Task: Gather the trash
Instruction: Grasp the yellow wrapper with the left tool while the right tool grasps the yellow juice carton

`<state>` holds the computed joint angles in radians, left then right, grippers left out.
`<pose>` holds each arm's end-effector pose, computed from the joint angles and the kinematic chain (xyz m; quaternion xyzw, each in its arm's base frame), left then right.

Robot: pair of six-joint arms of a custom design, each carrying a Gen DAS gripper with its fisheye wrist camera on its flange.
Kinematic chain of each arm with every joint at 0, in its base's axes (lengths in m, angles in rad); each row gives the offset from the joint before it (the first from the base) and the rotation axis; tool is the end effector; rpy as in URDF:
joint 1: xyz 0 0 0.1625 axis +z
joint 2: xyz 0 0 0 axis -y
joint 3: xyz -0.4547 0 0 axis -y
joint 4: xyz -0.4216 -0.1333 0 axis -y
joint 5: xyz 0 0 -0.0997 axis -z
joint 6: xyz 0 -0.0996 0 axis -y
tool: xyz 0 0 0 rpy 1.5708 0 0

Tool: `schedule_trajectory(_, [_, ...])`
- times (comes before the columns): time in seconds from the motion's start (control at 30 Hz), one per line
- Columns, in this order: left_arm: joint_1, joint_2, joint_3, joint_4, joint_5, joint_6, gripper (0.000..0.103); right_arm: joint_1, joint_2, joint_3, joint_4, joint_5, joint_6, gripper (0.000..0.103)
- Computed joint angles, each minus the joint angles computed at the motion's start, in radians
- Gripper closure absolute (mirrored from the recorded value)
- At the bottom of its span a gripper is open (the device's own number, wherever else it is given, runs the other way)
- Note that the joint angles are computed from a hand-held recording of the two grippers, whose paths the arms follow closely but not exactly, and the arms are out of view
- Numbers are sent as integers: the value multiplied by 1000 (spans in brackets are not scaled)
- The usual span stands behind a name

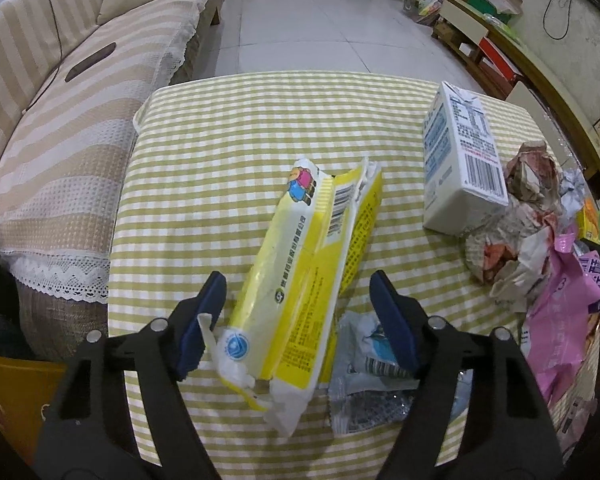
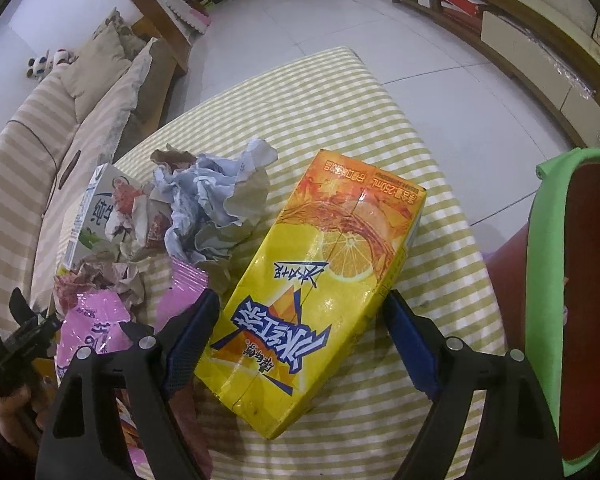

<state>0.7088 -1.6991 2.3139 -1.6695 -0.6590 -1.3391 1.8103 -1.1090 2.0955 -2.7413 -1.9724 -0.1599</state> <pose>-0.1222 -0.3841 0.2680 -0.0960 0.8701 -0.2757 0.3971 0.2221 -0.5119 0.1460 0.1756 -0.9600 0.0979 0.1949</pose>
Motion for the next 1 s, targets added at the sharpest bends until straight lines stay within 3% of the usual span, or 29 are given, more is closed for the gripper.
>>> schedule_trajectory(0.3, [27, 18, -1, -20, -5, 21, 33, 25, 37, -15, -15, -45, -4, 21])
schedule_trajectory(0.43, [22, 4, -1, -1, 3, -3, 49, 21, 29, -15, -4, -31, -8, 27])
schedule_trajectory(0.53, [16, -8, 2, 2, 6, -15, 55, 17, 20, -15, 10, -11, -7, 30])
schedule_trajectory(1.0, [-65, -47, -16, 117, 38, -140, 63, 42, -22, -2, -1, -8, -10, 31])
